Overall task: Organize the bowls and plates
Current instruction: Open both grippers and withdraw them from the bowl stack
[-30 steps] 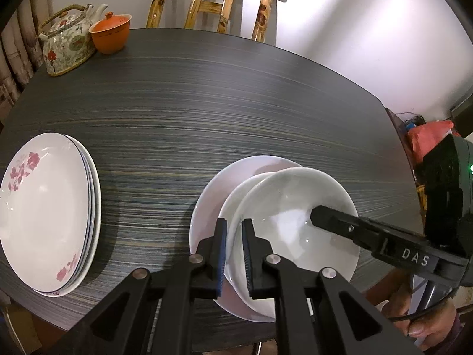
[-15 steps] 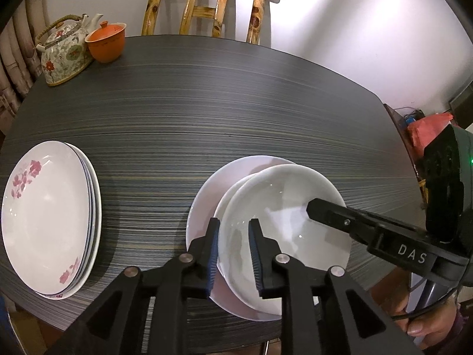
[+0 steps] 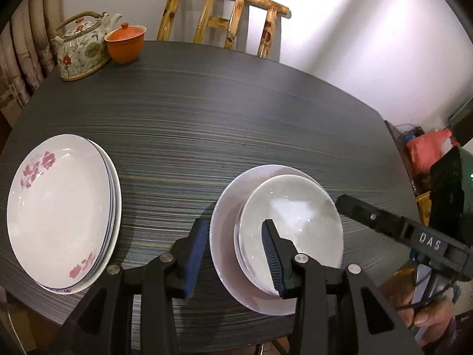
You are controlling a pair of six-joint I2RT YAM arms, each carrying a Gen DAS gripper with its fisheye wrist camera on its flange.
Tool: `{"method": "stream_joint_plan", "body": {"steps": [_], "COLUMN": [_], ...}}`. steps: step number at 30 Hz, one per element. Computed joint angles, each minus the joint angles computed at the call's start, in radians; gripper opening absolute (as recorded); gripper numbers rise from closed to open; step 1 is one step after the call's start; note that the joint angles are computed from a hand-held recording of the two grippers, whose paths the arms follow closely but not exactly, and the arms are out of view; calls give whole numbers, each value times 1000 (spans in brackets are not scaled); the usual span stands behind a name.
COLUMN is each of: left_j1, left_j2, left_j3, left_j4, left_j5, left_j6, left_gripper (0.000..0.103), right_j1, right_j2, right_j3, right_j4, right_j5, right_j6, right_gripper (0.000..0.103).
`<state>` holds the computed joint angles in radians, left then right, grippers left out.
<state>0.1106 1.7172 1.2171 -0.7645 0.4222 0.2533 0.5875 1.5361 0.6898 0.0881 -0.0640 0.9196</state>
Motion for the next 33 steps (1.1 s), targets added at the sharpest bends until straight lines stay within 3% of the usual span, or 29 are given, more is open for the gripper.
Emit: {"method": "stream_joint_plan", "body": {"steps": [6, 14, 21, 25, 28, 33], "left_j1": [29, 35, 27, 12, 13, 3], "left_j2": [-94, -208, -284, -309, -311, -312], "left_j3": [-129, -291, -382, -420, -434, -455], "left_j4": [100, 229, 311, 353, 378, 419], "left_j5": [-2, -73, -96, -137, -150, -191], "left_j6": [38, 75, 113, 134, 146, 143], "left_gripper": [39, 40, 40, 40, 40, 40], "right_j1": [4, 144, 263, 328, 379, 406], "right_j2": [-107, -197, -166, -138, -90, -25], "right_j3": [-171, -260, -327, -331, -317, -308], "right_j4": [157, 119, 169, 171, 147, 122], "right_j5": [35, 294, 548, 650, 736, 791], "right_j6": [75, 71, 88, 116, 151, 203], "right_gripper": [29, 29, 36, 49, 49, 49]}}
